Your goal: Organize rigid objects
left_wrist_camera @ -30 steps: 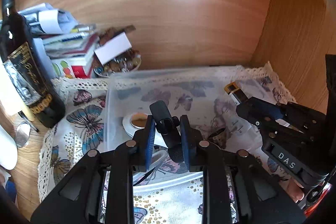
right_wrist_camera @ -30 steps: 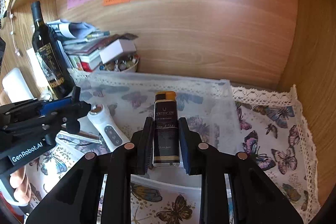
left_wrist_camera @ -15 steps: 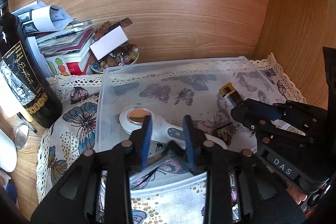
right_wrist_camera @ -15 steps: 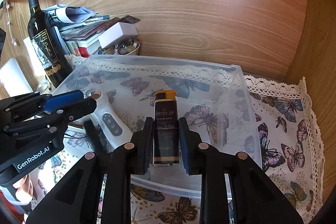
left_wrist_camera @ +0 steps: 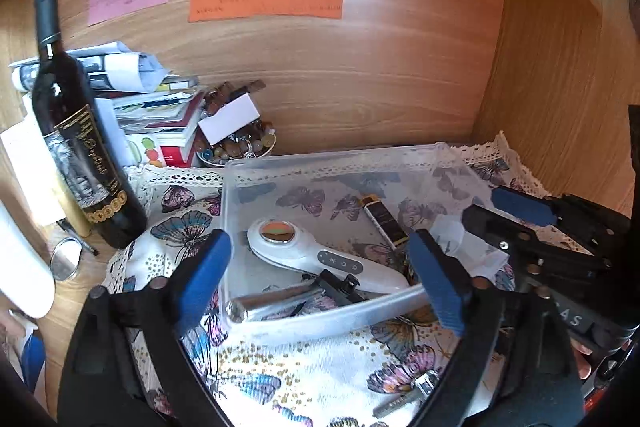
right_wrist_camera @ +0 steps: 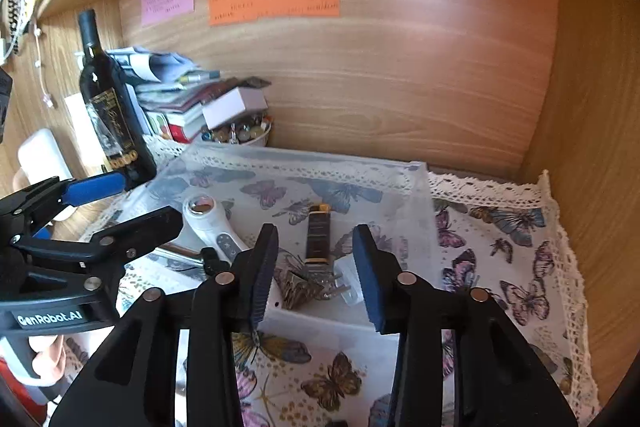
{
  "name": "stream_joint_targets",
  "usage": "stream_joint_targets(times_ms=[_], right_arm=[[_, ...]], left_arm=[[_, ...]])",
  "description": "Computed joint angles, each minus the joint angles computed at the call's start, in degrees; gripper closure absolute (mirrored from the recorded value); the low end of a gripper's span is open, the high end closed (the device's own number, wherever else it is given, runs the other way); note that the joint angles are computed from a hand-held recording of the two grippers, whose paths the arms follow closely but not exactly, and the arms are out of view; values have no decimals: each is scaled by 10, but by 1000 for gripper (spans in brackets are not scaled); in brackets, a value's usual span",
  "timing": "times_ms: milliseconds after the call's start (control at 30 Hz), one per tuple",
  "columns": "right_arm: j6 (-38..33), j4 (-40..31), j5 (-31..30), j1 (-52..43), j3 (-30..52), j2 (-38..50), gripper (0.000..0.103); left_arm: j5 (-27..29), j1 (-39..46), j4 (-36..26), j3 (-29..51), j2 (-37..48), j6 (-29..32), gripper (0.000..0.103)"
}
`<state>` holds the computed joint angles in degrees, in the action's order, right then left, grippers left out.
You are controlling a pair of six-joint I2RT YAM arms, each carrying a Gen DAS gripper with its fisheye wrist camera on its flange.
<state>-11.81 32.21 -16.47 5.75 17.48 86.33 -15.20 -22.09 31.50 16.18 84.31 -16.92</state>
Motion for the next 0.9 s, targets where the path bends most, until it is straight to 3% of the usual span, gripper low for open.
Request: stream_joint_targets(times_ms=[200,367,900], right_arm=[[-24,-20,-14,-32,-55,-85,55],[-45,-29,-33,-71,-89,-116,54],[-141,36,-60,-143,-118,52,54]], left_arm=[[-26,-29,-22,-37,-55,-13,6],[-44,-62,-18,-69,-64,-29,5],[-3,-130,69,-56,154,-93,5]])
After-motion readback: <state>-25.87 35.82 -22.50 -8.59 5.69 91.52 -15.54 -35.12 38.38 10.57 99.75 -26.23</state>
